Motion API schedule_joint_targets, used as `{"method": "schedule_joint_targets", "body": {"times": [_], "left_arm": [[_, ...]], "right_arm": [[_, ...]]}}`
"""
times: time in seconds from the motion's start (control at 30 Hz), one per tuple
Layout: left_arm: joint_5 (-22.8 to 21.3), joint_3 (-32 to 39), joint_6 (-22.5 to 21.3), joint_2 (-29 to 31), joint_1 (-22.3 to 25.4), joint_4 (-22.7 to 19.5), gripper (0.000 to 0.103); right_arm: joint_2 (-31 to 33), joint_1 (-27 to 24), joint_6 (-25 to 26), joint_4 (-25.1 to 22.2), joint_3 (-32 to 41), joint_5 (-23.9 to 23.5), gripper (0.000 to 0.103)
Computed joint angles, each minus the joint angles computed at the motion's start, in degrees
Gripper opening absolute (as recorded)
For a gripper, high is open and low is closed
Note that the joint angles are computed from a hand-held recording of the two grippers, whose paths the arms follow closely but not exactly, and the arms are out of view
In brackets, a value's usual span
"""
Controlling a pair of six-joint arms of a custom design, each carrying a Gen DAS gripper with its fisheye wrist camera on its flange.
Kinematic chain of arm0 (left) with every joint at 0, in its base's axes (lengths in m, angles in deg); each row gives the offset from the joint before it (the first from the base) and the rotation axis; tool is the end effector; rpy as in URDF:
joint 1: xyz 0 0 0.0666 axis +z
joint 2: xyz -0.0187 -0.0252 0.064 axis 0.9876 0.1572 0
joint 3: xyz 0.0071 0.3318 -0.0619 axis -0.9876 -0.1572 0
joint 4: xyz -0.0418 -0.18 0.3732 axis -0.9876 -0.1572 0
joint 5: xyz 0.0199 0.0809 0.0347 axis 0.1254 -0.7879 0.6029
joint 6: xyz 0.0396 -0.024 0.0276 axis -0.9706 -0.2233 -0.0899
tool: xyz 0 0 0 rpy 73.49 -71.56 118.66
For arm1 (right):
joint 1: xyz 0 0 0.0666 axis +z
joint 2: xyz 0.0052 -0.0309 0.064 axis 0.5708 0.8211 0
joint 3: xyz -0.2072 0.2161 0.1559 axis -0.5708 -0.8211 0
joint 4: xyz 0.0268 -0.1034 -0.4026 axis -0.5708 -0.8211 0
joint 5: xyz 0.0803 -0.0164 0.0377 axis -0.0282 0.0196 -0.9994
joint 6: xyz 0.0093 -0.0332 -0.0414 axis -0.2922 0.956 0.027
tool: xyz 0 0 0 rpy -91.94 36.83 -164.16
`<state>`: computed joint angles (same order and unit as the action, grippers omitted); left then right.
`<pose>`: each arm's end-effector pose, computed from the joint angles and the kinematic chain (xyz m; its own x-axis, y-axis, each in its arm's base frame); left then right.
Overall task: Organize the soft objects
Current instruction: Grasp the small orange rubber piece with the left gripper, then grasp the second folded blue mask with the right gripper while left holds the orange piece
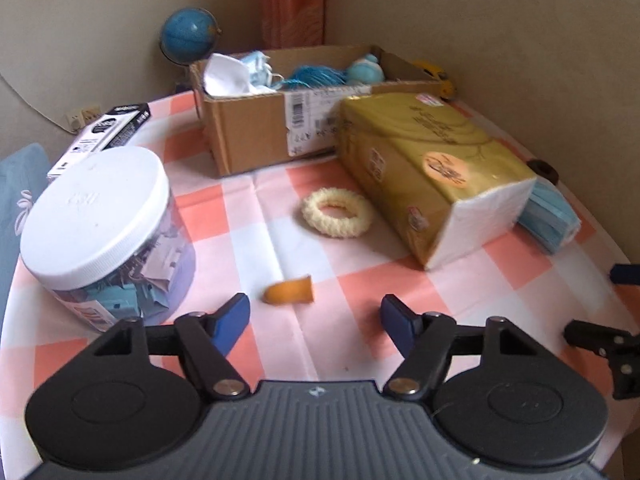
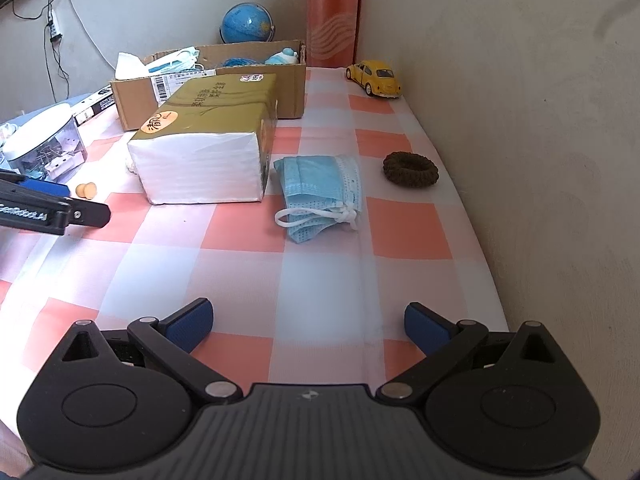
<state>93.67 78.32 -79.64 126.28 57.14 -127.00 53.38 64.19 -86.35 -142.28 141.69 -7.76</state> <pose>0.5737 -0.2605 0.4723 -0.5894 0.4315 -0.6829 0.6071 0.7943 -0.0221 0.3883 0.1975 0.4414 -0.6950 0.1679 -0.6992 0.2627 0.9644 -0.0294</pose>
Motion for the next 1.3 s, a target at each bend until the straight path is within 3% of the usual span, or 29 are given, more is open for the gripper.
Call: {"method": "schedule_joint_targets", "body": {"times": [0.1,0.27,0.5,0.63,1.03,1.3], "left_arm": [[-0.7,-0.3,1.0,0.0,0.0,1.1,0.068],[-1.3,-0.7,2.2,-0.3,-0.3,2.0,0.047],[-1.7,-2.2,3.7,-1.1,-0.4,4.0,0.038],[-0.6,-2.9,3.6,-1.6,-0.2,4.7,0.027],[3.7,-4.1,3.6,-2.5,0.0,4.4,0.026],[3.8,-4.6,2.6,-2.8,-0.1,4.8,0.026]], "right_arm": [[-0.1,0.1,0.1,0.5,-0.3,0.4,0.103],[-0.1,0.1,0.6,1.1,-0.5,0.4,0.103],[-0.4,0.4,0.4,1.7,-1.0,1.1,0.103],[-0.7,0.5,0.7,2.4,-1.4,1.4,0.103],[-0.9,-0.6,0.5,1.5,-1.2,0.9,0.103],[1.8,-4.0,5.8,3.9,1.2,-3.0,0.103]]}}
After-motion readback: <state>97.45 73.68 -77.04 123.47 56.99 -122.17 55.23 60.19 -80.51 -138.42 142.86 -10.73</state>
